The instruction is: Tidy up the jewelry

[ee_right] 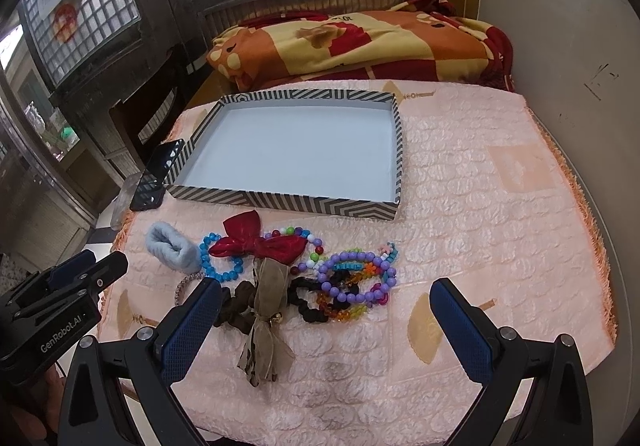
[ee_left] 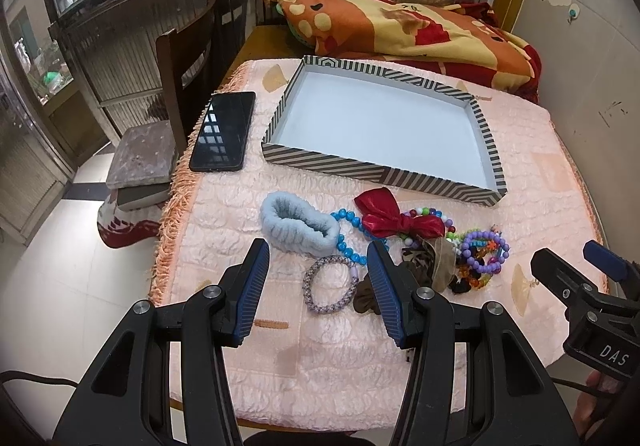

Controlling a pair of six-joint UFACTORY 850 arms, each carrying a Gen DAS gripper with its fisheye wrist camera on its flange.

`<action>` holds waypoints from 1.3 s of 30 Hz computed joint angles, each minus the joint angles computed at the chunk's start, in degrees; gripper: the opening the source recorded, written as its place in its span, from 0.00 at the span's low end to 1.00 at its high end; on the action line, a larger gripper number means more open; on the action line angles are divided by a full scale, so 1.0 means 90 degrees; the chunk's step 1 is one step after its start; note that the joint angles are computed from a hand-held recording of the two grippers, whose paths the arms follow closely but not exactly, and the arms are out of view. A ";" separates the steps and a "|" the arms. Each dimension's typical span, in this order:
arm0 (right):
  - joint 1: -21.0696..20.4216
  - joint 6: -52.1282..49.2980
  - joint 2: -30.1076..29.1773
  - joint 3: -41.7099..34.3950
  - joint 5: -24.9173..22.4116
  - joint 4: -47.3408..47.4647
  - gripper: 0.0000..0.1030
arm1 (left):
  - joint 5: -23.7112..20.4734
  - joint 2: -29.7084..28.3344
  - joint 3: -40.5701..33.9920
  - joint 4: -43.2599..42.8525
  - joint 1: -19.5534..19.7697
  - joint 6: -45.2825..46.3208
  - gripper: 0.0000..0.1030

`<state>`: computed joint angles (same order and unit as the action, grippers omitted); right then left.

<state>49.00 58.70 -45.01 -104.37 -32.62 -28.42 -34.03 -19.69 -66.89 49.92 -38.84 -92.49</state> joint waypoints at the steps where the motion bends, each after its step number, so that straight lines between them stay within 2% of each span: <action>1: 0.0001 -0.0012 -0.0001 0.0000 0.0002 0.0011 1.00 | -0.0004 0.0001 0.0001 -0.0008 0.0002 0.0009 0.49; 28: 0.0001 -0.0564 -0.0220 -0.0247 0.0062 0.0489 1.00 | -0.0107 -0.0043 0.0049 -0.0222 0.0071 0.0043 0.49; 39: -0.0008 -0.0869 -0.0387 -0.0490 -0.0091 0.0774 1.00 | -0.0089 -0.0098 0.0051 -0.0330 0.0115 0.0113 0.49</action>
